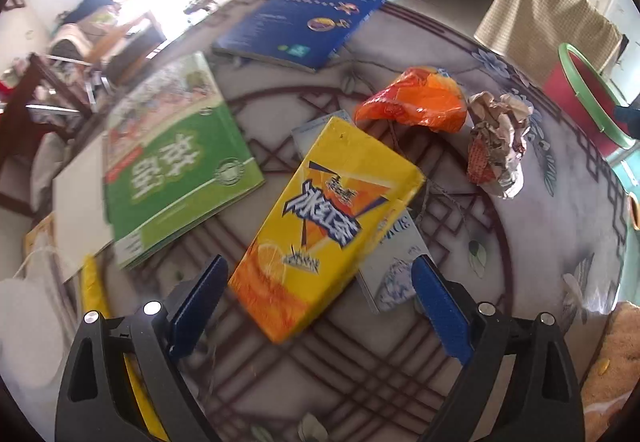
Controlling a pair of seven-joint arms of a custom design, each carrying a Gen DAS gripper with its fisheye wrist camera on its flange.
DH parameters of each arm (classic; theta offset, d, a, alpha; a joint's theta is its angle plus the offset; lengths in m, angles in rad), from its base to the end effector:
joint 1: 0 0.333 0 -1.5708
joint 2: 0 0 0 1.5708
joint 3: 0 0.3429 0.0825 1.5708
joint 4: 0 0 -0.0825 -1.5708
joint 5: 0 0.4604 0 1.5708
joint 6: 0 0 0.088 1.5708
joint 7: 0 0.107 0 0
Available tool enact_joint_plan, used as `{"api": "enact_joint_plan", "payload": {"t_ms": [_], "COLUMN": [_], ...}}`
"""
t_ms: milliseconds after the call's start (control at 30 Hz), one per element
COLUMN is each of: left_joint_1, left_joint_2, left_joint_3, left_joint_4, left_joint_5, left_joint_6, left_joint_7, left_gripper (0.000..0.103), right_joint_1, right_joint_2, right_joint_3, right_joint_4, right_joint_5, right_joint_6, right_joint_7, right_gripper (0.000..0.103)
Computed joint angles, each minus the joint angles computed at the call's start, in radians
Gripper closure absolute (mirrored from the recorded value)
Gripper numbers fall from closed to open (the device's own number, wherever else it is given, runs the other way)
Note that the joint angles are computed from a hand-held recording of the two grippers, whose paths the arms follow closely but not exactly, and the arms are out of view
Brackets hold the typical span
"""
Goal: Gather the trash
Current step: 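Grasp the yellow iced-tea carton with the left tool while the right tool reaches the orange snack bag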
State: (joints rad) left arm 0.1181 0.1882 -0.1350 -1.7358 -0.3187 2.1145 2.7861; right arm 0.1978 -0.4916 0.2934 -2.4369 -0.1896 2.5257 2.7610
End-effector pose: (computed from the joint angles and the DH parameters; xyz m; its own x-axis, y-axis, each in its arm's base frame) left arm 0.7127 -0.0209 0.4878 -0.8812 -0.4709 -0.0416 -0.4276 0.8315 -0.3546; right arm 0.4404 0.2496 0.5300 -0.4281 -0.8354 -0.3447 -0.6930 0.5483 -0.4681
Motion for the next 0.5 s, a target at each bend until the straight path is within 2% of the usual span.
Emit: {"api": "enact_joint_plan", "payload": {"t_ms": [167,233,267,300,333,433,500], "left_joint_1": [0.006,0.015,0.019,0.024,0.028,0.044,0.059], "left_joint_2": [0.105,0.151,0.169,0.182,0.188,0.154,0.123], "left_joint_3": [-0.016,-0.027,-0.032,-0.035,-0.038,-0.044,-0.043], "left_joint_4": [0.120,0.180,0.203,0.218,0.221,0.163,0.119], "left_joint_5": [-0.004,-0.022,-0.030,-0.036,-0.044,-0.095,-0.151], "left_joint_6": [-0.101,-0.169,-0.196,-0.213,-0.219,-0.158,-0.118], "left_joint_7": [-0.009,-0.026,-0.037,-0.047,-0.062,-0.094,-0.126], "left_gripper": [0.014,0.015,0.017,0.027,0.034,0.040,0.041], "right_joint_1": [-0.001,0.003,0.009,0.015,0.022,0.037,0.046], "right_joint_2": [0.071,0.105,0.122,0.143,0.164,0.225,0.282], "right_joint_3": [-0.002,-0.014,-0.024,-0.034,-0.044,-0.072,-0.096], "right_joint_4": [0.073,0.101,0.112,0.127,0.144,0.195,0.248], "right_joint_5": [-0.021,-0.027,-0.026,-0.021,-0.019,-0.019,-0.018], "right_joint_6": [-0.039,-0.043,-0.040,-0.038,-0.038,-0.033,-0.023], "right_joint_7": [-0.003,-0.010,-0.019,-0.034,-0.052,-0.109,-0.173], "right_gripper": [0.036,0.036,0.036,0.036,0.036,0.036,0.036]}}
